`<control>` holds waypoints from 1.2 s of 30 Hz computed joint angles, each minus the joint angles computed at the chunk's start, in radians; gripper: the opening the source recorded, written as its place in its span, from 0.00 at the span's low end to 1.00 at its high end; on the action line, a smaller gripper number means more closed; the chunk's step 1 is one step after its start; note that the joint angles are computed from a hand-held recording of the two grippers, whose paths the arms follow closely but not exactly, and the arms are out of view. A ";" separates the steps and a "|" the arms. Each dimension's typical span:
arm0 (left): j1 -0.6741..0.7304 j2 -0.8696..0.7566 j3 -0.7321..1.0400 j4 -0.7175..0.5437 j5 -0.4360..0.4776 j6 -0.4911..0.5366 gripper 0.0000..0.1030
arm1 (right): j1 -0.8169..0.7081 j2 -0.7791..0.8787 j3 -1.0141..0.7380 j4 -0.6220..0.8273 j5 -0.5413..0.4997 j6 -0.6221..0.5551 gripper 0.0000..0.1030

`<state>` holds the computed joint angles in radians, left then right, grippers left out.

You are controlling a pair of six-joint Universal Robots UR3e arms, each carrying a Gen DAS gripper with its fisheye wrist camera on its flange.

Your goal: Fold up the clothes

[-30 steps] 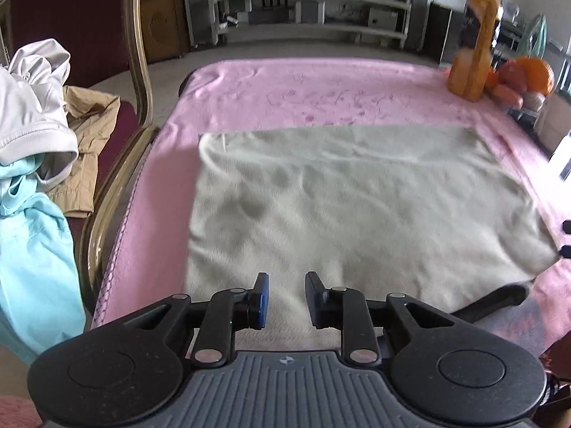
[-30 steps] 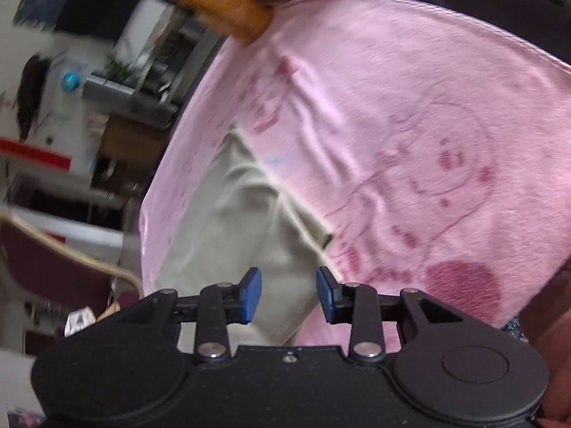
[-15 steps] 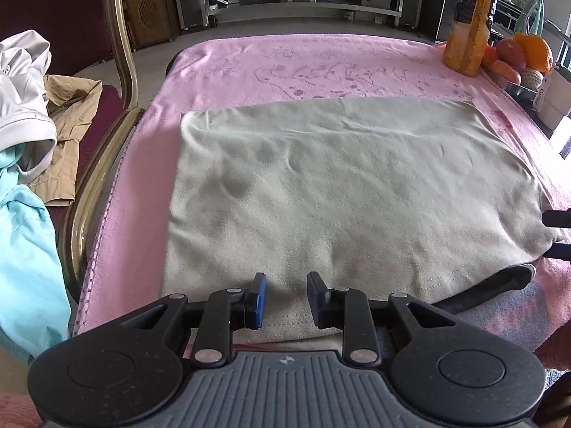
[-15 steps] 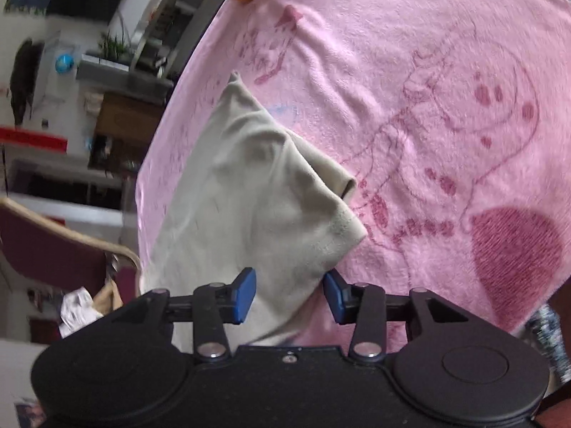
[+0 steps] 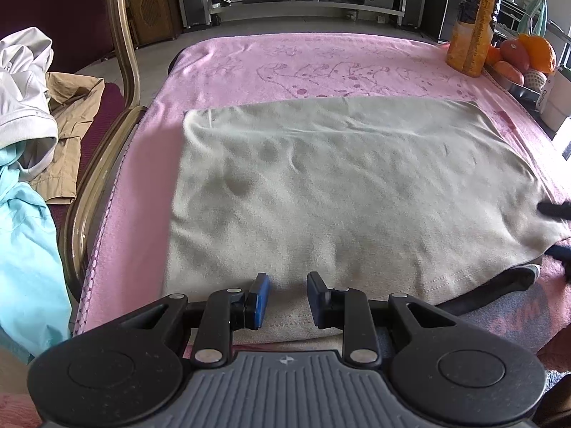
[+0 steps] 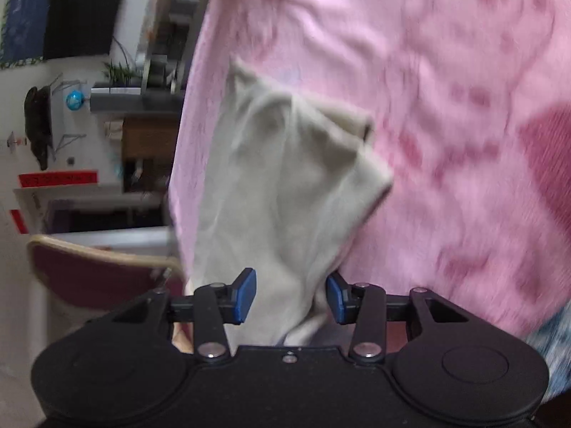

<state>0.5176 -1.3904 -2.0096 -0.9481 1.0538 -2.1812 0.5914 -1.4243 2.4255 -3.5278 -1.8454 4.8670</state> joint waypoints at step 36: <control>-0.014 -0.149 0.225 -0.081 0.178 -0.046 0.17 | 0.186 0.072 -0.823 1.195 -0.462 -0.249 0.06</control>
